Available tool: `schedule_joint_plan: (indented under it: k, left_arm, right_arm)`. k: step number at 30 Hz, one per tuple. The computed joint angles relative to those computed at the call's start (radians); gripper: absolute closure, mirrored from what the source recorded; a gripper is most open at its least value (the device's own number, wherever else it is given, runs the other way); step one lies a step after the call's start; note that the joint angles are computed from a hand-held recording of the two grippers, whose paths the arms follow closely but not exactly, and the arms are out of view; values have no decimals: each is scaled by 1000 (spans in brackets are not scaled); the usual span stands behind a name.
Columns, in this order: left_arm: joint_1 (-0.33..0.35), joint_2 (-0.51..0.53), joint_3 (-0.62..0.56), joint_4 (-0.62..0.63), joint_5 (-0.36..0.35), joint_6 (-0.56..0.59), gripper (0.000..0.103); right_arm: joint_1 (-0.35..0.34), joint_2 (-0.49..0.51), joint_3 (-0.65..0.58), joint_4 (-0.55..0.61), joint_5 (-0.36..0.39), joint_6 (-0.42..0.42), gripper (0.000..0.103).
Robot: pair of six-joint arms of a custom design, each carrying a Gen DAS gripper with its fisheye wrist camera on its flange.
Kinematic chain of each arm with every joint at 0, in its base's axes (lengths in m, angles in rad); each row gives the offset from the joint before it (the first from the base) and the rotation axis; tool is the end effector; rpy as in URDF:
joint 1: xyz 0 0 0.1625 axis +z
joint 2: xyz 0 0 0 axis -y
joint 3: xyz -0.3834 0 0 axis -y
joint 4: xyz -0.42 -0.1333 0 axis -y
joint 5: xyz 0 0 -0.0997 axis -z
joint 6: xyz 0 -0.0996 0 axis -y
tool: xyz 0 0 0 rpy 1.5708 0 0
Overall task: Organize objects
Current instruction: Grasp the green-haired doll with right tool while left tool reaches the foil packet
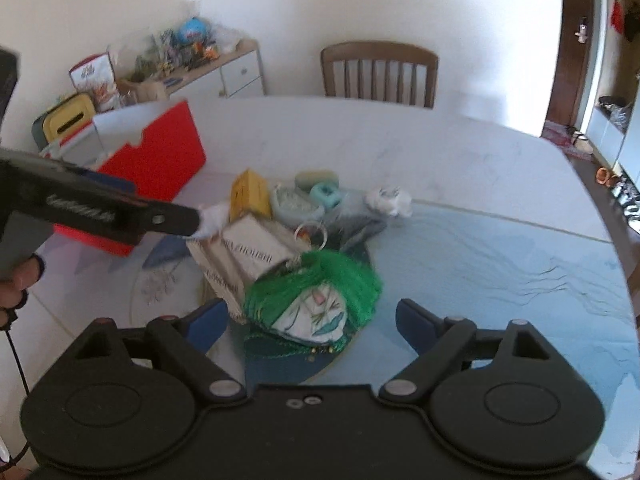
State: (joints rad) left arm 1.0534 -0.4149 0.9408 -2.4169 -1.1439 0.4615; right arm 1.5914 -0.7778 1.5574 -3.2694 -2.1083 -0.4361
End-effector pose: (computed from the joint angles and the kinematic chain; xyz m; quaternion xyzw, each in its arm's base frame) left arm -0.2624 -0.8140 0.0515 0.4238 0.8674 -0.1616 0.2047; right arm 0.0967 -0.6985 0.1636 0.0809 -0.8683 0.3693 0.3211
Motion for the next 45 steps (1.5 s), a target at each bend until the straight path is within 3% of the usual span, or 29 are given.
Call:
schedule_joint_plan:
  k: [10,21,27,31,45]
  left_arm:
    - [0,67,-67,45,-11,16,0]
    - [14,166,-240,207,-18,-71,2]
    - [33,215,-356,341,-80,-175,23]
    - [37,223,-380,379,-114,-180,39]
    - [35,181,-323,372,-130,-182,59]
  right_arm:
    - [-27,36,-40,39,38,-44,19]
    - [-45,61,-81,96,63,-1,23]
    - [-51,63,-90,116,78,28,26]
    - [-54,63,-92,118,84,37,30]
    - [-41,61,-75,77,58,18,43]
